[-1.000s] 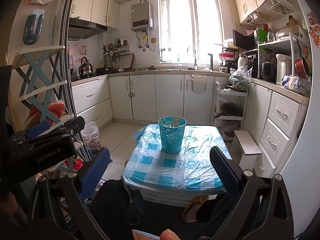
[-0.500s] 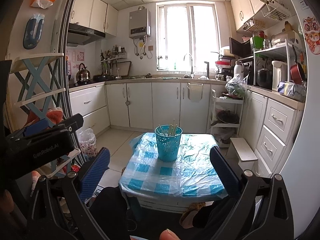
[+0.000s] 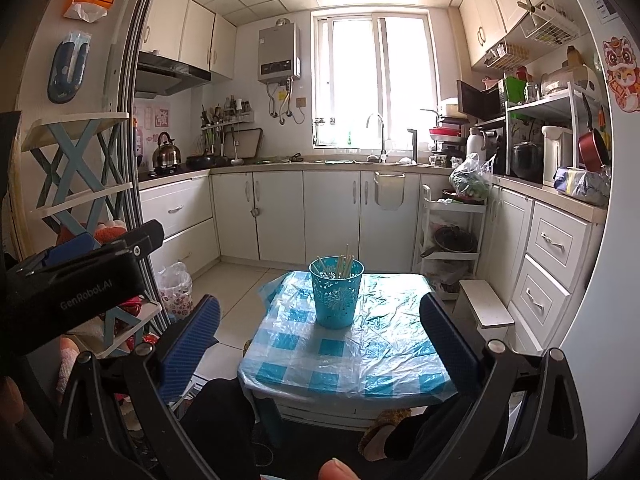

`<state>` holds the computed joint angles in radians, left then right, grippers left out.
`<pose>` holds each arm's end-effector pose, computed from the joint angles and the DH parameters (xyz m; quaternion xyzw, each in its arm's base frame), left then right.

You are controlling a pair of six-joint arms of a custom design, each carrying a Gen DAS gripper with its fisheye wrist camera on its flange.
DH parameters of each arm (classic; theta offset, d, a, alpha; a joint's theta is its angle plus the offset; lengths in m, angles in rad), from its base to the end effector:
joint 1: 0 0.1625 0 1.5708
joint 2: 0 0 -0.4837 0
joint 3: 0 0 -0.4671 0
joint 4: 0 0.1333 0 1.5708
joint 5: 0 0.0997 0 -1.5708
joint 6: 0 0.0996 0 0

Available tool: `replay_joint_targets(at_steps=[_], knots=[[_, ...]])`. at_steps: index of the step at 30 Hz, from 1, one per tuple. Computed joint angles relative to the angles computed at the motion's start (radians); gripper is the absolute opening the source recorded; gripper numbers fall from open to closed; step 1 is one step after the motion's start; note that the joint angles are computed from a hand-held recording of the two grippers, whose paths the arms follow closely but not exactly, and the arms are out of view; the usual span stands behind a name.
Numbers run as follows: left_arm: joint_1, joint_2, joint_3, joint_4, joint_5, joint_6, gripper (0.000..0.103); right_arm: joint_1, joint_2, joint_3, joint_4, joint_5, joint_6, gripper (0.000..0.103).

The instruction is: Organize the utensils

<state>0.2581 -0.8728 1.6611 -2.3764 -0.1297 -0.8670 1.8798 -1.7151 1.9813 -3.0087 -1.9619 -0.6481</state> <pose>-0.6564 -0.4133 0.1907 0.1605 0.7341 -0.5879 0.2995 0.2443 -0.4518 0.5744 0.2810 -0.7750 0.5073 0.2511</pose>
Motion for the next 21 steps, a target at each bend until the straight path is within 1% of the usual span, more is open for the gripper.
replay_joint_targets(at_steps=[5, 10, 21], knots=[[-0.001, 0.003, -0.003, -0.037, -0.003, 0.034, 0.095, 0.001, -0.001, -0.001, 0.0, 0.0, 0.002, 0.096], [-0.002, 0.005, -0.009, -0.01, 0.002, 0.022, 0.095, 0.002, -0.001, -0.002, 0.001, -0.002, 0.003, 0.096], [-0.001, 0.007, -0.012, -0.014, -0.001, 0.028, 0.095, 0.003, -0.001, -0.003, 0.003, -0.002, 0.004, 0.096]])
